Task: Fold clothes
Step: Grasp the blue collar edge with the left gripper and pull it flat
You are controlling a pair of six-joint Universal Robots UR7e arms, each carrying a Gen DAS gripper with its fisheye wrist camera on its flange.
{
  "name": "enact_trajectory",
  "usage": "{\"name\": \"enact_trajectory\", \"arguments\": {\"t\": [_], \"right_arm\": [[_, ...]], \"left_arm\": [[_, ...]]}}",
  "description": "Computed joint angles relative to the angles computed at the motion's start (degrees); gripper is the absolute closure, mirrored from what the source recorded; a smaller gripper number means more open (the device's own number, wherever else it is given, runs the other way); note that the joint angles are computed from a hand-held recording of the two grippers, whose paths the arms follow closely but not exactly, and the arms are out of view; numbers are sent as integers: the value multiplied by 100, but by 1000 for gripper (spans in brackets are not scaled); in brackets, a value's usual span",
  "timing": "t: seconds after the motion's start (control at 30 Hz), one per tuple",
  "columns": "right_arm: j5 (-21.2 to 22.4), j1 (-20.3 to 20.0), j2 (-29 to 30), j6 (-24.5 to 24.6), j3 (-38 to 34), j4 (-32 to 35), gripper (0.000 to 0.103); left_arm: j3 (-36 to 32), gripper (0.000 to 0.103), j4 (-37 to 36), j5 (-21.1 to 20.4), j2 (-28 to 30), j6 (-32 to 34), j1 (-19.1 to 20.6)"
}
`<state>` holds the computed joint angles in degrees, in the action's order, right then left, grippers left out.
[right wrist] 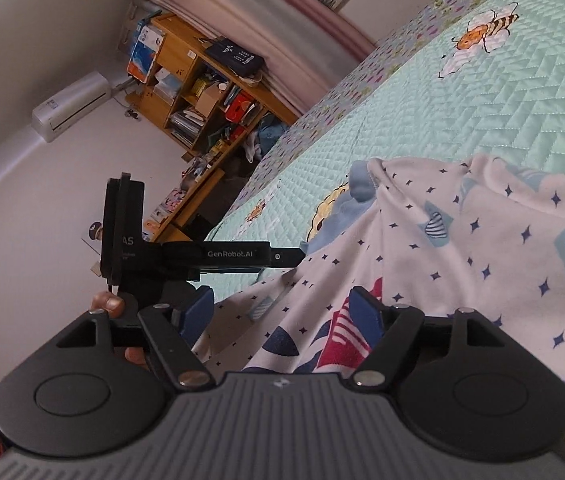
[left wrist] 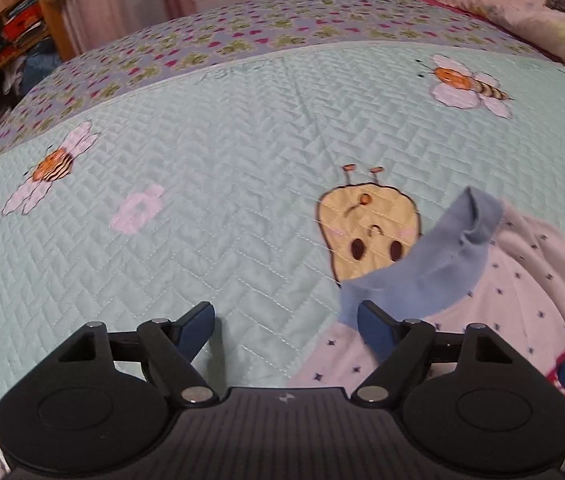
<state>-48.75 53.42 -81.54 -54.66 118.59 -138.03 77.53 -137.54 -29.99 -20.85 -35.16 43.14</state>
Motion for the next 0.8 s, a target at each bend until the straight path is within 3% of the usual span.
{"name": "enact_trajectory", "arguments": {"t": [0.07,0.13,0.17,0.2,0.37,0.8], "right_arm": [[-19,-18,-41,-37,4,39,28],[-39,-19,-50,-50,14,20,28],[-50,-8,-39,-41,15,-9,28],[-52,-7,-41,-43,19,-17,28],[17,-37,-53,-64,22,16,27],[745,-273,-178,132,155,-405,21]], "left_arm": [[32,38,-114,-70,15,222,-27],[33,62,-220,-160,43,465,-63],[-15,84,-183,-207,70,539,-84],[-72,91,-116,-225,103,590,-107],[-284,94,368,185,302,524,-219],[-606,95,1612,875,361,-217,-243]]}}
